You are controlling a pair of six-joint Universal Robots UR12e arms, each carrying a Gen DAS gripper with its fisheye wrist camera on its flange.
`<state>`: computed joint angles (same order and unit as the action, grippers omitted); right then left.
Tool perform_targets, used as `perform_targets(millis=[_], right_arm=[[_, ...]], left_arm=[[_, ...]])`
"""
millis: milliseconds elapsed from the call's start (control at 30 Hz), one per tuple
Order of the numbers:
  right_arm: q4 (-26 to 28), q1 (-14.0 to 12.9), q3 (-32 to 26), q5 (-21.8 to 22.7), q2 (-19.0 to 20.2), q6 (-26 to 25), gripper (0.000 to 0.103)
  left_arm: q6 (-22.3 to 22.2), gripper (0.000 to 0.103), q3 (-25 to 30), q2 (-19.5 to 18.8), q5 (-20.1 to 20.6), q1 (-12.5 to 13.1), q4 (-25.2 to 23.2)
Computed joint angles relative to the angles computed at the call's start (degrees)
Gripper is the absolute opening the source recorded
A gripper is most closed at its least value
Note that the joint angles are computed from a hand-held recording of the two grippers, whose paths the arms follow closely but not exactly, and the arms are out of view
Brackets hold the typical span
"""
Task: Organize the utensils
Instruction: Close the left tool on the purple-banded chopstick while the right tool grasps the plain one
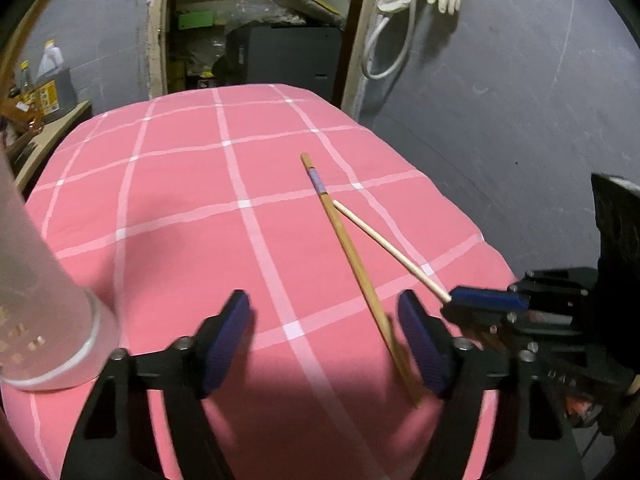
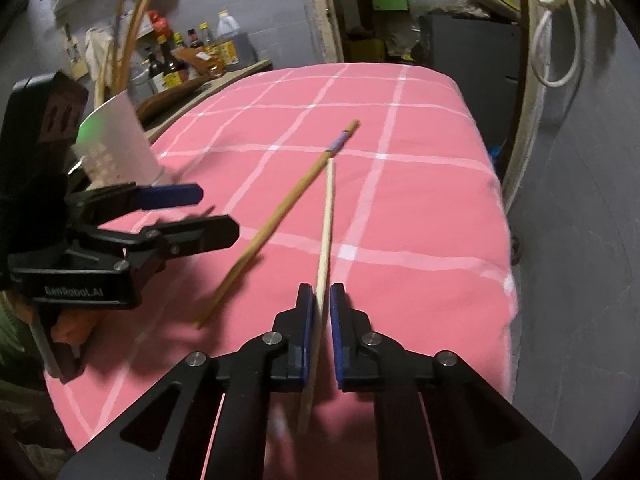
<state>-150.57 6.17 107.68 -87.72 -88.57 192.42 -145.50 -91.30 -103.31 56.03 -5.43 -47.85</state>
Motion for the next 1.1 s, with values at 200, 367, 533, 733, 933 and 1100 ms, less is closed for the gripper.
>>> perform_targets(millis=[200,367,533,733,933,1100], right_arm=[[0.21,-0.95,-0.13,-1.23,0.09,1.46,0.006],[1.77,-1.29,-1.08,-1.54,0.59,0.9,0.006],[6.39,-1.73,-3.74,-0.87,1.8,-1.44,0.006],[13.09,-2.29,-7.36,0.19,3.4,-5.01,0.006],[12.59,-3.78,-6.95,4.29,3.14,-0.79,0.003],[4.69,-5.48,-2.9,10.24,1.46,7.74,0.003]], left_arm=[[2.29,0.039,3.01,-1.69,0.9,-1.23,-6.22],[3.52,0.025,5.71,-2.64,0.31,-1.53,-12.77],[2.31,0.018,8.45,-3.79,1.11,-2.2,-17.26],[0.33,0.009,10.52,-4.84,3.01,-2.68,-19.07],[-0.11,0.004,10.69,-4.8,2.35,-2.23,-20.06],[0.46,0.004,9.46,-3.8,1.11,-1.32,-19.83]])
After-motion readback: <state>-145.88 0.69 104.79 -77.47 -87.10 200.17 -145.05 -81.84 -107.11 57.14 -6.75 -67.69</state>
